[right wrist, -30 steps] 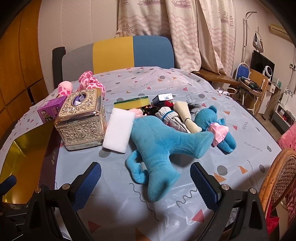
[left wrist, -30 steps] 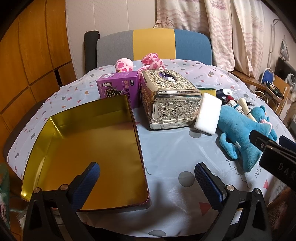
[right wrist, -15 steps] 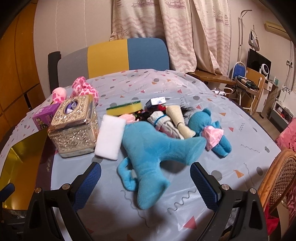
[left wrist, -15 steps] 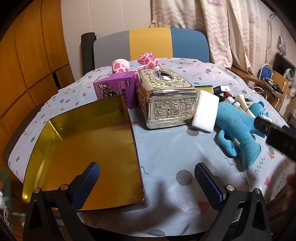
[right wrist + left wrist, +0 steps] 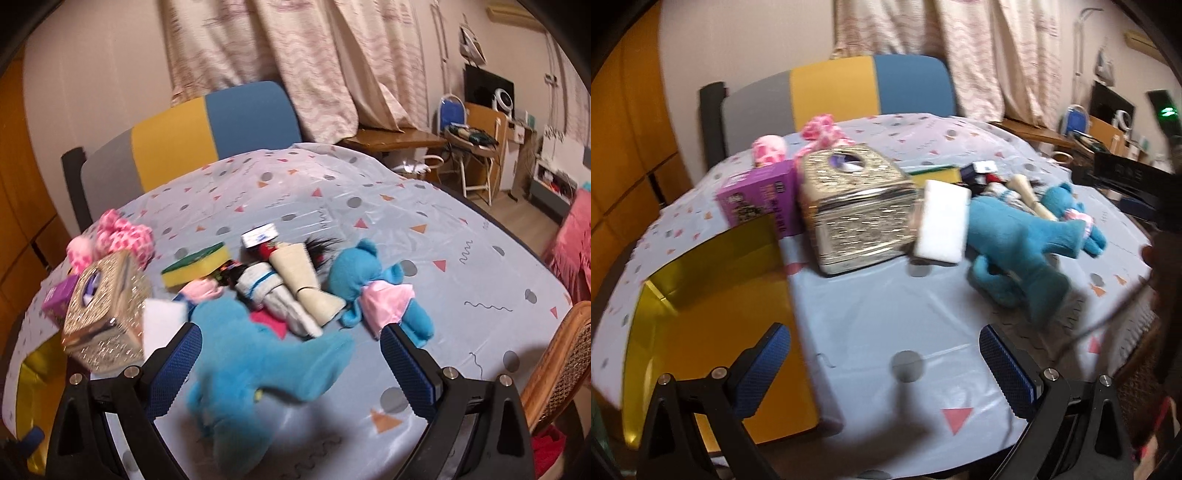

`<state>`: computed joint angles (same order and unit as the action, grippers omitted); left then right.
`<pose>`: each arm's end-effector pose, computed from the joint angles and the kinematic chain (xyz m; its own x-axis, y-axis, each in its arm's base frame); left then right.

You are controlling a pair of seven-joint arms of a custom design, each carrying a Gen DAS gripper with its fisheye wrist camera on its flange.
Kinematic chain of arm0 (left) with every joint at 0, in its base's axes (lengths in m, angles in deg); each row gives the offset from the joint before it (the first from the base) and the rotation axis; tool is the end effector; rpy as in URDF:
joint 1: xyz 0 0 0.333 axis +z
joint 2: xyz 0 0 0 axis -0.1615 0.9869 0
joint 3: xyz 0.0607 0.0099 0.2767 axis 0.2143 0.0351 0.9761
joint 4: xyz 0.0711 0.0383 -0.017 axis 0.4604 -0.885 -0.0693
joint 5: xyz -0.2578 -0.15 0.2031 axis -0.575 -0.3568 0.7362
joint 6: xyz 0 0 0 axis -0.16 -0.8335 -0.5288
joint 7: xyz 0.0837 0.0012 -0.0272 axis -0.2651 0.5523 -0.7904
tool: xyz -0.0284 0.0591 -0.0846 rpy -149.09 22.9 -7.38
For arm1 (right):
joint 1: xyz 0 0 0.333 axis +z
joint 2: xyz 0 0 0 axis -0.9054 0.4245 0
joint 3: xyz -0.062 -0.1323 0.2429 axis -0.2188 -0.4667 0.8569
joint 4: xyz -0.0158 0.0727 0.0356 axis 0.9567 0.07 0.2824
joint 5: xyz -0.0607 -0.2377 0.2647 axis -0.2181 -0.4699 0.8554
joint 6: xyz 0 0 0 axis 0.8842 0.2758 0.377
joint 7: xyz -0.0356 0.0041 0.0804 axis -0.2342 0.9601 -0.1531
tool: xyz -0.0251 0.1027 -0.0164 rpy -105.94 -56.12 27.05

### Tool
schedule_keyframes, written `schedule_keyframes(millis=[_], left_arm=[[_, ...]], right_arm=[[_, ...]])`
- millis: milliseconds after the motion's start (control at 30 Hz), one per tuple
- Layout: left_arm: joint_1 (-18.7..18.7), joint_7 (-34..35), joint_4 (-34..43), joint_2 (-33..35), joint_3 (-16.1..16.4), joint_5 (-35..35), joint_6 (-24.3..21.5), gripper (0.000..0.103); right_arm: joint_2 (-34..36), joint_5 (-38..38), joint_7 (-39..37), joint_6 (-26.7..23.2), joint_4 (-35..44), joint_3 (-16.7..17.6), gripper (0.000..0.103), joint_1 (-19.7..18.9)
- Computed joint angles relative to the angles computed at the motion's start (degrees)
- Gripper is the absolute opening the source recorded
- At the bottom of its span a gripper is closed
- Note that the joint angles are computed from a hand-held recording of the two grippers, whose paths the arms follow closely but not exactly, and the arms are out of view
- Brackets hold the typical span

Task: Organize soft objects
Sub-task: 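Reach the left tool to the white sponge block and grasp it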

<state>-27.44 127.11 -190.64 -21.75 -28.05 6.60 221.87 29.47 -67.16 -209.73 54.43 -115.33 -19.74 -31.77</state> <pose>0.4575 -0.1921 0.4508 -0.6012 -0.7975 -0.0503 -0.5378 0.4503 -0.7127 0.3993 0.3467 0.4692 -0.6621 -0.7298 -0.1704 -0.4039 0.5390 -0.7391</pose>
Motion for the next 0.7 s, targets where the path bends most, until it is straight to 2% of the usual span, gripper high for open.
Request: schedule_keyframes(millis=[67,200,267,333,467,533,633,700], left_arm=[[-1.17,3.72,1.92,0.30,1.23,-3.13,-4.38,0.103],[-0.59,6.76,6.47,2.42,0.26,-4.33,-10.05,0.102],[0.56,6.28,10.54,4.67,-0.04,-4.21,-16.14,0.093],[1.81,4.42,14.99,7.79,-0.84,-3.58,-20.14,0.088],[3.31,-0.48,21.09,12.98,-2.95,1.09,-22.68,0.080],[3.66,-1.78,23.31,15.01,-3.76,2.64,-23.87,0.080],[3.66,-3.52,25.92,17.77,-4.85,5.10,-24.46,0.075],[4.03,-4.32,29.51,20.29,-5.67,4.96,-28.97,0.072]], right_arm=[[-1.91,-0.66,2.24,2.48,-2.93,-0.66,0.099,-0.82],[-4.55,-2.76,7.10,5.98,-7.00,-0.65,0.099,-2.51],[-5.04,-4.25,8.67,6.19,-7.63,-0.05,0.099,-3.06],[-4.93,-5.54,9.37,5.61,-7.47,0.60,0.099,-3.19],[-5.40,-7.94,11.51,4.78,-7.94,1.34,0.099,-3.09],[-6.24,-8.86,13.65,4.75,-8.88,1.53,0.099,-3.13],[-7.89,-9.46,17.07,5.97,-10.82,1.56,0.099,-3.54],[-8.85,-9.81,18.97,6.92,-12.01,1.67,0.099,-3.94]])
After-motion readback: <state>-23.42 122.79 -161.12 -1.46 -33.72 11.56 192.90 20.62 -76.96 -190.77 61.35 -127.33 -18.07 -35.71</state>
